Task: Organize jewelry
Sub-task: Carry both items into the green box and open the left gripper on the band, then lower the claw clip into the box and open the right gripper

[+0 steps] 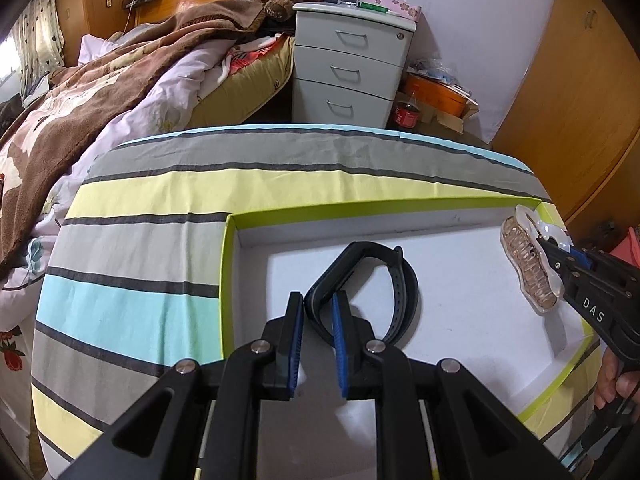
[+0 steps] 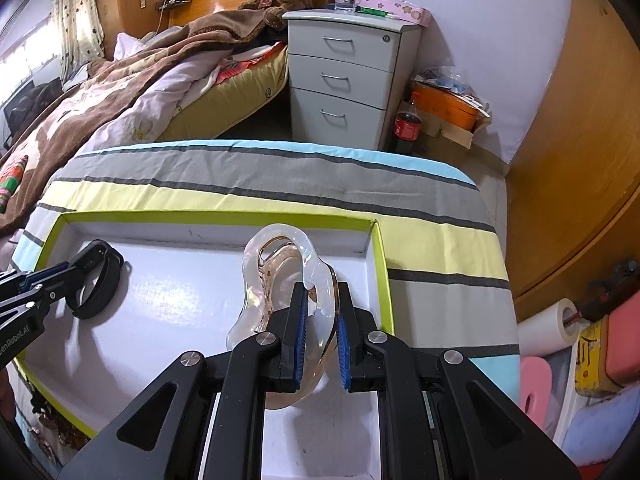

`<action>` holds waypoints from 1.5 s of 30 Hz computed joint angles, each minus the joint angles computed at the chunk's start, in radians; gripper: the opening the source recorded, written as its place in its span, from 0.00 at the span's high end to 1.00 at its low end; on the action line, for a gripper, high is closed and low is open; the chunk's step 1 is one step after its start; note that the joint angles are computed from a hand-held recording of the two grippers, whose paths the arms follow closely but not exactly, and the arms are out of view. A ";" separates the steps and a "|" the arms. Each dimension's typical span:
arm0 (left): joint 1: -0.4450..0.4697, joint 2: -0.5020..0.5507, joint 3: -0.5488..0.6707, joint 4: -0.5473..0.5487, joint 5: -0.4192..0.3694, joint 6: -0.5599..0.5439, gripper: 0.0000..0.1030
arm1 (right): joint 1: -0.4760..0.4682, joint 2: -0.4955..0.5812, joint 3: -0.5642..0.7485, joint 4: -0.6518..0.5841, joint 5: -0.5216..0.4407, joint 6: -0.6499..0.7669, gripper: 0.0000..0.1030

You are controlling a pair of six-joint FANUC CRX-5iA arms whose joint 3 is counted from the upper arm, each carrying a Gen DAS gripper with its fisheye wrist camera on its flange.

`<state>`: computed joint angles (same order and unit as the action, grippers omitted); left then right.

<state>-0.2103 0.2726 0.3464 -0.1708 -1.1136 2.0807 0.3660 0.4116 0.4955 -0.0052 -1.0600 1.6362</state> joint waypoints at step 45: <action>-0.123 -0.170 -0.061 -0.168 -0.004 0.144 0.32 | -0.007 -0.236 -0.181 -0.085 0.088 -0.022 0.76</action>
<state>-0.3332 0.1028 0.2854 -0.3391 -1.1175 2.2246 0.3592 0.1759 0.3145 -0.0907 -0.9716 1.6137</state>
